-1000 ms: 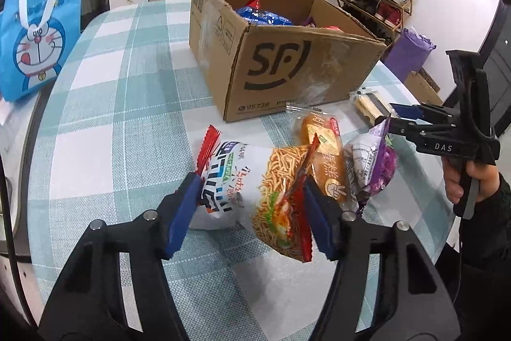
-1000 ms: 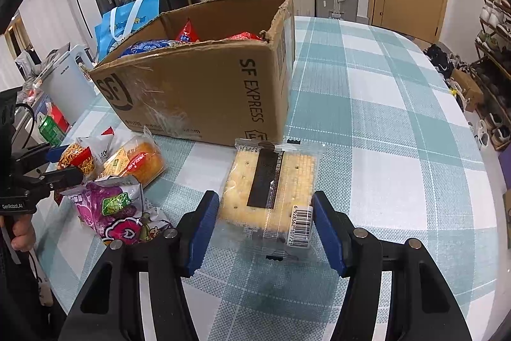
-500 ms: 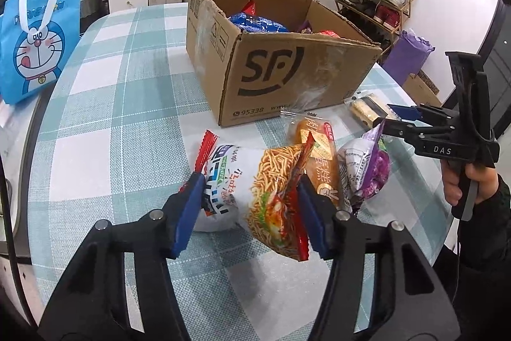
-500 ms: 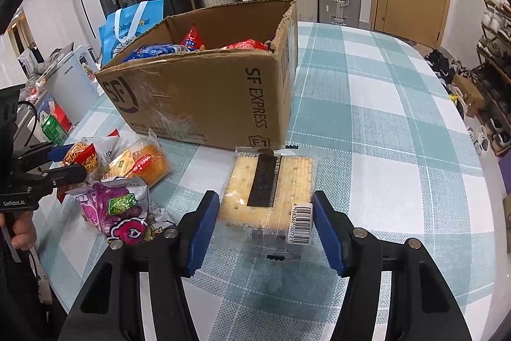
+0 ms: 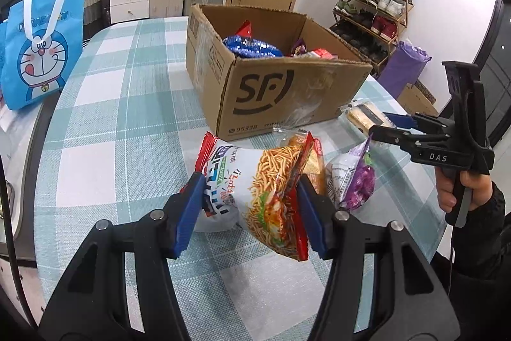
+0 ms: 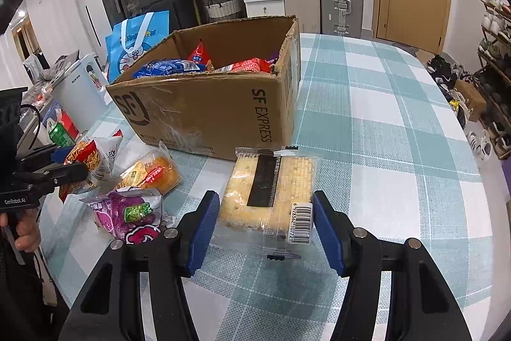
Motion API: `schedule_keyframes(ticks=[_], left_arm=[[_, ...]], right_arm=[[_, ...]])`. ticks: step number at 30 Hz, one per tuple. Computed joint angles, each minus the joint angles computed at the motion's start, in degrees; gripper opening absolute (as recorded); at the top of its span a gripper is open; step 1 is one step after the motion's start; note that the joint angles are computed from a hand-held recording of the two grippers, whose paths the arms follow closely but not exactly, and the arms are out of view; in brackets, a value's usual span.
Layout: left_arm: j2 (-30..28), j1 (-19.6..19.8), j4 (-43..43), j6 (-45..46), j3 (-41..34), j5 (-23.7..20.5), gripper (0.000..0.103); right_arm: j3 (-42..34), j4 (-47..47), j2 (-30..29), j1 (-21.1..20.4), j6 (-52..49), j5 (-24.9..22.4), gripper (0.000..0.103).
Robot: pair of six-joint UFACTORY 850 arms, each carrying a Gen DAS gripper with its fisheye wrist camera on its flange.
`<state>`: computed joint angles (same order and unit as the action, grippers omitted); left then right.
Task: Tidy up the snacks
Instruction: 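Lift both held snacks and lower them into the cardboard box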
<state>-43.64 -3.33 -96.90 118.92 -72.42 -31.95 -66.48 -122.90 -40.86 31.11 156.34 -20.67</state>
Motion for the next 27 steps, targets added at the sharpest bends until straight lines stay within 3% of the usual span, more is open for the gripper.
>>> schedule_keyframes(ticks=[16,27], left_arm=[[5.86,1.33,-10.19,7.09,5.65,-5.28,0.055],[9.89,0.24,-18.55,13.16,9.34,-4.66,0.055]], right_arm=[[3.94,-5.13,4.31,0.70,5.40,-4.08,0.060],[7.62,-9.46,8.37,1.54,10.36,-8.24,0.060]])
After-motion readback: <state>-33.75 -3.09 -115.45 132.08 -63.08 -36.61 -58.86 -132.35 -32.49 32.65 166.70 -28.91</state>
